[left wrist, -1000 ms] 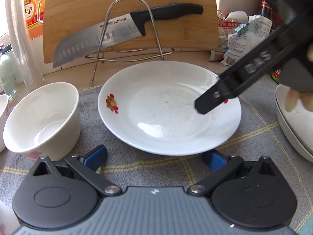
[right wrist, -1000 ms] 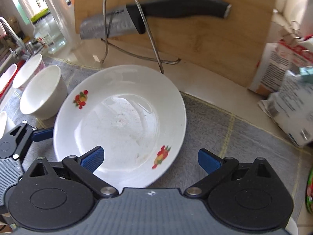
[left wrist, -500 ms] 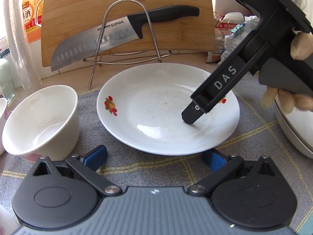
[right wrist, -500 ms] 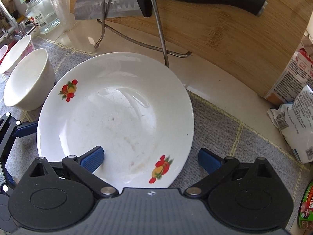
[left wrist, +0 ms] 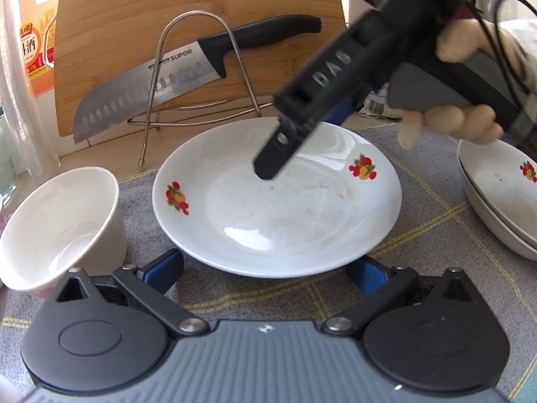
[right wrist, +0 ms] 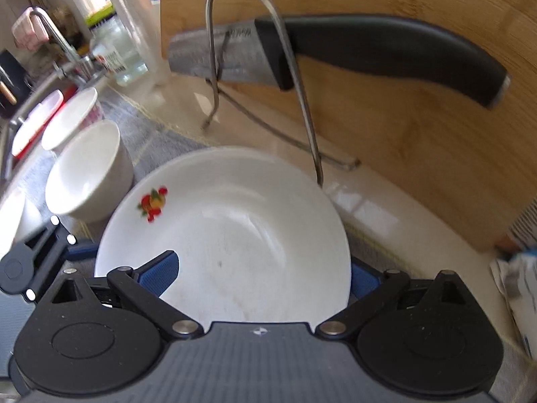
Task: Organize plates and bowls
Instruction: 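Grasp the plate rim with the right gripper and lift it, then carry the red-flower plate with the right gripper toward the plate stack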
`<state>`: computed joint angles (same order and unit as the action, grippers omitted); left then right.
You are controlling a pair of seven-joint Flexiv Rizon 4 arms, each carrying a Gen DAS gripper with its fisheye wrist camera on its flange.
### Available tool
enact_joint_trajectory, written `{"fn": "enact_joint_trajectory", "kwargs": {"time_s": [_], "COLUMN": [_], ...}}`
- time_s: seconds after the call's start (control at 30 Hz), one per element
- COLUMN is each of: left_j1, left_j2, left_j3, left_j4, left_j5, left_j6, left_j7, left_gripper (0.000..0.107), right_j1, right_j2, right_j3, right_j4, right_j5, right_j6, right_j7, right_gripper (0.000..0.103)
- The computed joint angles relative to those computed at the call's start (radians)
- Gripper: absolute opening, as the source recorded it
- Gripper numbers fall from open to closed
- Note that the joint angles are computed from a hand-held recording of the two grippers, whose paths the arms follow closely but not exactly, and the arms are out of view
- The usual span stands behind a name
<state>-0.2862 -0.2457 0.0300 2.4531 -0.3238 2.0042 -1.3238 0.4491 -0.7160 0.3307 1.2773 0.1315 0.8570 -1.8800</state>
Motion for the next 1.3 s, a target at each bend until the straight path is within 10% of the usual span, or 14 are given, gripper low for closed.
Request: {"fn": "enact_joint_trajectory", "kwargs": {"time_s": [1.3], "left_j1": [0.018], "left_j2": [0.012], "left_j3": [-0.012], "left_j4": [0.025], "left_j5": [0.057], "left_j6": [0.038], "left_j7": [0.029], "left_gripper": [0.103], "right_j1": [-0.016], "right_j2": [-0.063], "right_j3": [0.006], "right_j4": [-0.17], "right_j5": [0.122], "right_j6": [-0.199], "right_j7": [-0.1], "right_gripper": [0.103]}}
